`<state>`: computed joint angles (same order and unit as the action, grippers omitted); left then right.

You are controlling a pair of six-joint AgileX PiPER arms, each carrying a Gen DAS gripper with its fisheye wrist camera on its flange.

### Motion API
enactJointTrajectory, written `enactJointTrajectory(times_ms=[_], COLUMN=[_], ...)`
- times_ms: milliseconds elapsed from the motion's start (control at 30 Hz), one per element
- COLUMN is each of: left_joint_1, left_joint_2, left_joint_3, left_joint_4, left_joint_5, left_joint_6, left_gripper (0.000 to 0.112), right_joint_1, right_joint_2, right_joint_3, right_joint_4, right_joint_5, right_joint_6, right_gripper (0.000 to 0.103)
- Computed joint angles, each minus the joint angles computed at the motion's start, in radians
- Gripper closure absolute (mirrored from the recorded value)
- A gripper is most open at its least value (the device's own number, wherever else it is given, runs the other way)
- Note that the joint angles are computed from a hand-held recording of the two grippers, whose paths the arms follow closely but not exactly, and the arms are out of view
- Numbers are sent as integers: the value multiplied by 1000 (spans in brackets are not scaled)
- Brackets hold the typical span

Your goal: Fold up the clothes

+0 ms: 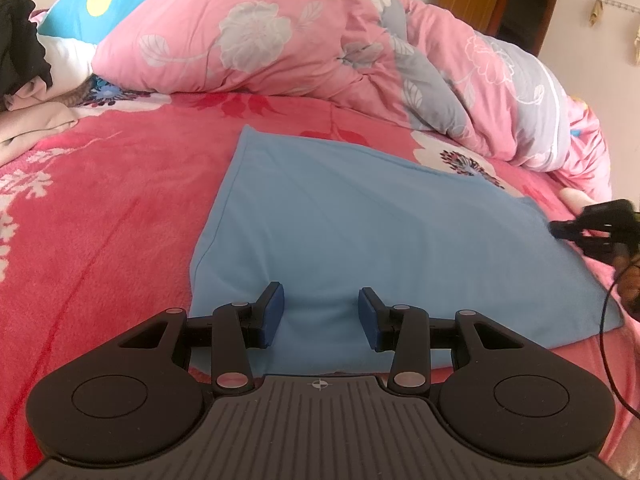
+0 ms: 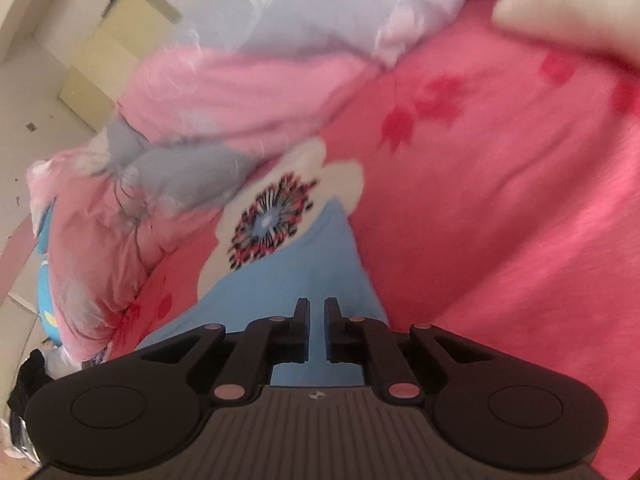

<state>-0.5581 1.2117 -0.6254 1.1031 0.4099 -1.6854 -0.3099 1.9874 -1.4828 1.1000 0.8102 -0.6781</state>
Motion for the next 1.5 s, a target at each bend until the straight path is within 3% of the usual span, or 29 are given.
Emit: enactJointTrajectory(times_ms=[100, 167, 233, 333, 467, 567, 633, 800, 967, 1033, 1167, 1300, 1433, 1500], left_joint_1=[10, 2, -16, -44, 29, 84, 121, 293, 312, 296, 240, 211, 268, 257], left_joint_2=[-1, -7, -12, -1, 78, 172, 220, 200, 208, 240, 383, 508, 435, 368], left_joint_3=[-10, -20, -36, -73, -165, -237, -269, -256, -340, -397, -549, -639, -573, -537], left_joint_4=[-45, -67, -68, -56, -136, -179, -190, -262, -263, -296, -409, -377, -380, -378], left_joint_5=[-1, 24, 66, 128, 43, 22, 34, 41, 104, 70, 56, 128, 143, 190], left_joint_6=[54, 80, 77, 79, 230, 315, 333, 320, 323, 381, 580, 556, 406, 368], left_gripper=[71, 71, 71, 71, 71, 71, 72, 73, 73, 72, 72, 72, 72, 71], right_joint_1=[-17, -33, -32, -50, -51, -47, -74, -124, -116, -118, -123, -123, -125, -125], right_joint_2=[67, 66, -3, -54, -10, 46, 86, 154, 157, 154, 157, 160, 165, 167], right_joint_3=[-60, -54, 19, 101, 130, 162, 186, 167, 143, 144, 146, 143, 142, 142], right_joint_4=[26, 64, 101, 190, 254, 339, 430, 501, 486, 480, 478, 479, 482, 484], right_joint_5=[-18, -52, -81, 33, 209, 225, 280, 387, 378, 376, 383, 384, 390, 389], right_joint_6=[103, 140, 53, -77, -162, -216, -277, -314, -315, -322, -330, -335, -334, -332], right_gripper=[99, 96, 95, 95, 94, 96, 96, 96, 96, 96, 96, 96, 96, 96])
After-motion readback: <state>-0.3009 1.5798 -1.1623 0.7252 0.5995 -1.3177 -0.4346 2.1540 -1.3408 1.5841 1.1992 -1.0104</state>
